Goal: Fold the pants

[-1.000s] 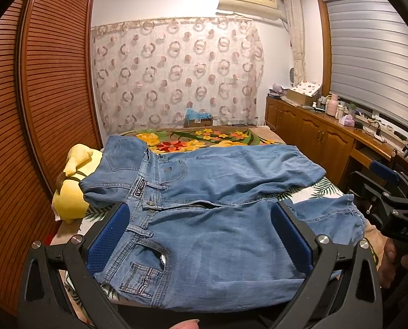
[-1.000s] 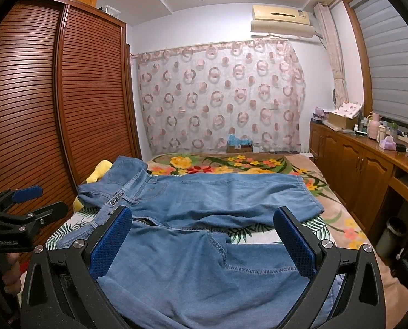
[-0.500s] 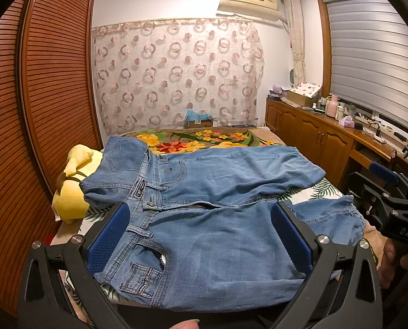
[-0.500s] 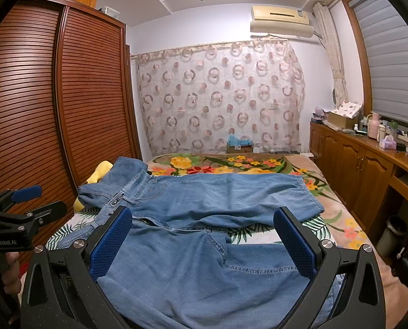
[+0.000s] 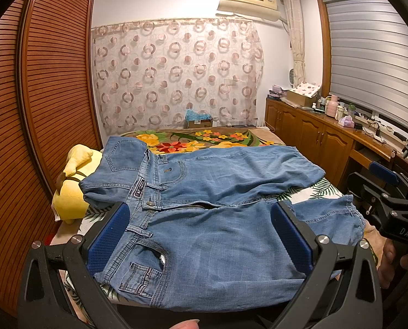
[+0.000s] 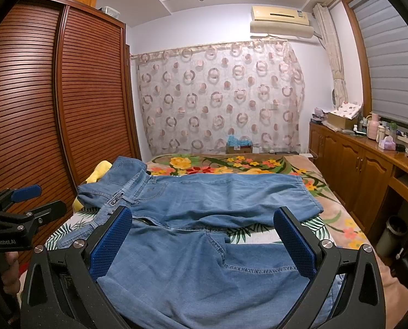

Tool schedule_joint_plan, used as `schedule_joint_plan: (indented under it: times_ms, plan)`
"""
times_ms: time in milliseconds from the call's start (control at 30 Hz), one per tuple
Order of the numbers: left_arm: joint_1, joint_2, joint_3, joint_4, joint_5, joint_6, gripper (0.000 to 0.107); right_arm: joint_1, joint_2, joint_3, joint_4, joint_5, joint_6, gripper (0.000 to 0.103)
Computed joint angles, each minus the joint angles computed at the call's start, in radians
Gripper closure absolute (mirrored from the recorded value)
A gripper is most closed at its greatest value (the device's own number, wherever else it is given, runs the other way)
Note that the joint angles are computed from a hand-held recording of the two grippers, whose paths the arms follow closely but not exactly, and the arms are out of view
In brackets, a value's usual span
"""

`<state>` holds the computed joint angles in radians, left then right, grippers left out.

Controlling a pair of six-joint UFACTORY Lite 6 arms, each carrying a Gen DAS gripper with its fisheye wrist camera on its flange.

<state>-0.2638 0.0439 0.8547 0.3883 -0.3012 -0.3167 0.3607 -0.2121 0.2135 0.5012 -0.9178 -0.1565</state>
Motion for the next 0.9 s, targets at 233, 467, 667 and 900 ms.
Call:
schedule_joint_plan:
  times_ms: [233,467,667,900]
  plan:
    - [0.001,-0.001,-0.002,0.000,-0.003,0.000,0.004,0.000,0.001,-0.003,-0.003,-0.004,0.009,0.000]
    - [0.003,0.003,-0.006,-0.003,-0.012,0.006,0.004,-0.003,0.001,-0.009,-0.009,-0.010,0.014,0.000]
    - [0.004,0.004,-0.007,-0.002,-0.013,0.004,0.004,-0.003,0.004,-0.007,-0.007,-0.010,0.011,0.000]
    - [-0.016,0.046,0.022,-0.014,0.022,0.009,0.004,-0.030,0.029,0.004,-0.026,0.004,0.026,0.000]
